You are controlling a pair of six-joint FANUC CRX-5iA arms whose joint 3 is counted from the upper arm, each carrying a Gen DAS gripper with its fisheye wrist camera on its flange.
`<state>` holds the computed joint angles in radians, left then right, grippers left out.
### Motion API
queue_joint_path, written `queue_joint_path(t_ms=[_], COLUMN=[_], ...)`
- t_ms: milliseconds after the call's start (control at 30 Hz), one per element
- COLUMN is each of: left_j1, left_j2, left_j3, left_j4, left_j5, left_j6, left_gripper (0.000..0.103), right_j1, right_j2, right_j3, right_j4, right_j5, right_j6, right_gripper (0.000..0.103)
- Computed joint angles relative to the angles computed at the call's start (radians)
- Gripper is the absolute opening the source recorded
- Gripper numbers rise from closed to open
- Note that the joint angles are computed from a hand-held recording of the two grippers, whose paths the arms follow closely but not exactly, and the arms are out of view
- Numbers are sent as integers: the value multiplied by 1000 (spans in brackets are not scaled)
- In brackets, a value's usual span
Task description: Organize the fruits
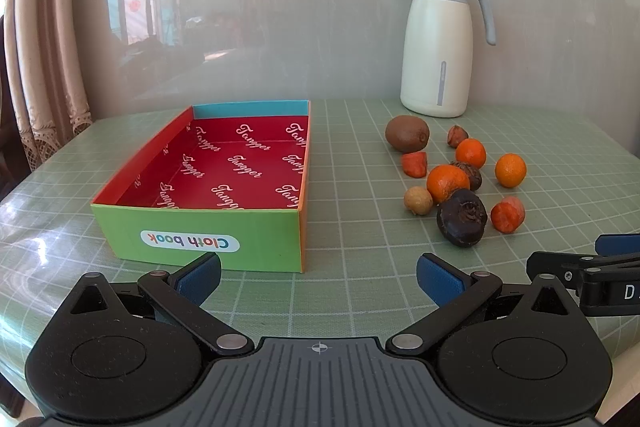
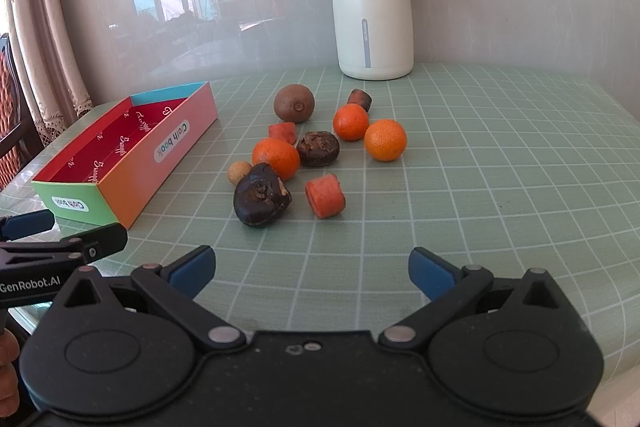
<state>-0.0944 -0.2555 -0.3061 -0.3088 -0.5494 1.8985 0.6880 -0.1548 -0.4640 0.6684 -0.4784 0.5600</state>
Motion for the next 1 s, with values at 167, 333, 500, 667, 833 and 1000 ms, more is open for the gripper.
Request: queue_joint_path(t_ms=[167,333,500,667,833,1000], left_j1=[0,-5,-10,-15,-16,-23], left_j2=[0,1,2,4,3,4], left_j3=[0,5,9,12,11,14], left_j4=[-2,-13,-26,-36,-37,-54], left_j5=[0,-2,-4,-6,-6,-3], left_j6=[2,10,19,29,27,43], left_gripper=[103,103,103,103,103,103], right_j1=[1,-1,-5,-5,-5,-8], right_j2=[0,-2,-2,-4,-4,-6], right_j3=[-1,-3,-2,-2,-2,-3], right_j4=[2,3,-3,-6,-6,-2], right_j5=[-2,-1,-2,-3,-2,-4], right_j6=[-1,-7,-4,-2,-2,-8], right_gripper=[103,103,103,103,103,103])
